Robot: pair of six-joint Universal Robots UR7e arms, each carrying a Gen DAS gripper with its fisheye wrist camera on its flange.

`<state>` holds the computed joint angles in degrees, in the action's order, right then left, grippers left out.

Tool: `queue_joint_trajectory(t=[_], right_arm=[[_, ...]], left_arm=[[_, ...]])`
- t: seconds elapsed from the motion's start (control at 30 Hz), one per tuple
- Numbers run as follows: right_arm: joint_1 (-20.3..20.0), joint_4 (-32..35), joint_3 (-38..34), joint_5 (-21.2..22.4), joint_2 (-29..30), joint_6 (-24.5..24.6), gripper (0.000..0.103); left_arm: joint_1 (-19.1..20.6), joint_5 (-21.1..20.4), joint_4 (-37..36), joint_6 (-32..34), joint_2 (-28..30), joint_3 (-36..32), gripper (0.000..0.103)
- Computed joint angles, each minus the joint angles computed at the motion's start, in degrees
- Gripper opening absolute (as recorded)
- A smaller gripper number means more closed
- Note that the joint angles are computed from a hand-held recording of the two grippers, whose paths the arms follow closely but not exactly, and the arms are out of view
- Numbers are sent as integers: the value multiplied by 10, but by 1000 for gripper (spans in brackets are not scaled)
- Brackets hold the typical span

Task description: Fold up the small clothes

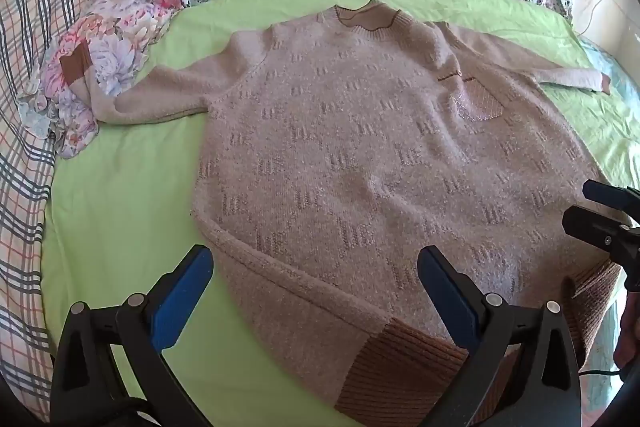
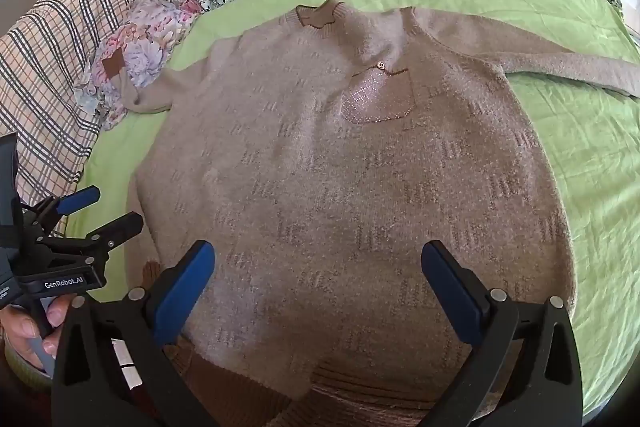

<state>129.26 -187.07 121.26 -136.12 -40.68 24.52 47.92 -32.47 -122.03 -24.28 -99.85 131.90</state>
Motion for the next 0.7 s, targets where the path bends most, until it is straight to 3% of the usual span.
queue_joint_trajectory(t=[0.63, 0.7], right_arm=[[1, 16, 0, 5, -17, 2, 103], [3, -18, 0, -22, 3, -25, 103]], left_arm=[[-9, -1, 11, -17, 4, 0, 102], [-2, -5, -1, -1, 7, -3, 102]])
